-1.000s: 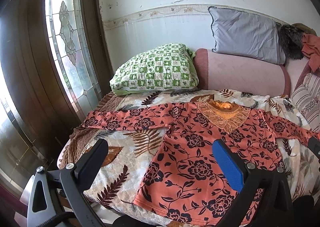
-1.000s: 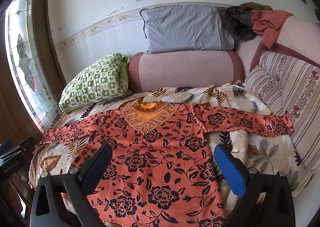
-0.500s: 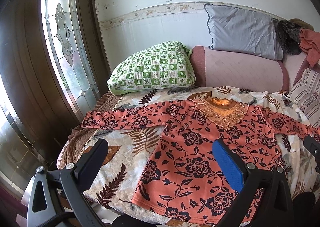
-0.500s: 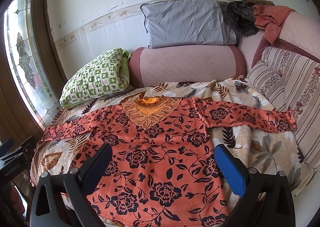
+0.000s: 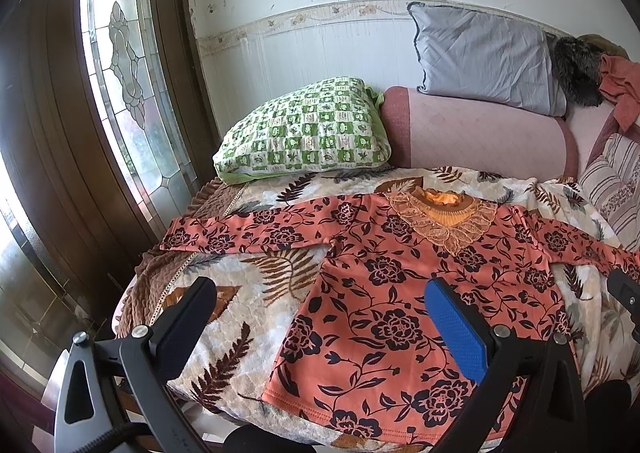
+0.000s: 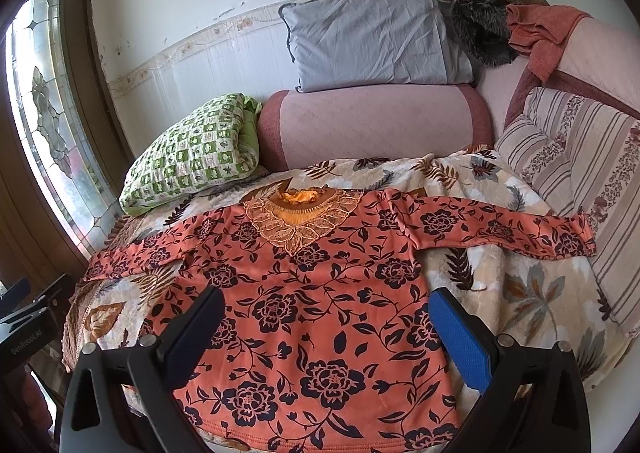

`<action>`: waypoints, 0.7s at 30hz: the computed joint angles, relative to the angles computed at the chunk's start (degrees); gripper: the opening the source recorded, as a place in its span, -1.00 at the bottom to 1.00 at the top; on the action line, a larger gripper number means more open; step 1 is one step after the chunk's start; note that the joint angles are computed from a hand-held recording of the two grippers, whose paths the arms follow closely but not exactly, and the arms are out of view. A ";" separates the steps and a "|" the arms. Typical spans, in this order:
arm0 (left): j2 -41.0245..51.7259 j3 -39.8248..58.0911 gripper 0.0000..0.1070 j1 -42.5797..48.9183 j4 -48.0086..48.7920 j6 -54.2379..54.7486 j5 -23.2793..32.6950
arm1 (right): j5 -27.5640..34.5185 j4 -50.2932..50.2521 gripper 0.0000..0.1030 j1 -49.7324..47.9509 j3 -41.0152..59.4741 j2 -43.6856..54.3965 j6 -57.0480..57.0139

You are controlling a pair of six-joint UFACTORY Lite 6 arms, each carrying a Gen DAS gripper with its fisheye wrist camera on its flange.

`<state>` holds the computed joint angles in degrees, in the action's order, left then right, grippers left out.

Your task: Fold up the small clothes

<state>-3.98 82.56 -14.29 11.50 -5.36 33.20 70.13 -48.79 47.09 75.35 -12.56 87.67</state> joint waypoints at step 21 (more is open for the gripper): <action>0.46 -0.87 0.93 -0.70 1.39 -1.23 -0.03 | -1.61 0.82 1.00 -0.68 -1.46 0.02 1.12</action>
<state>-3.52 81.69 -15.00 12.89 -6.60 33.17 68.52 -47.97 46.42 73.90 -12.54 88.79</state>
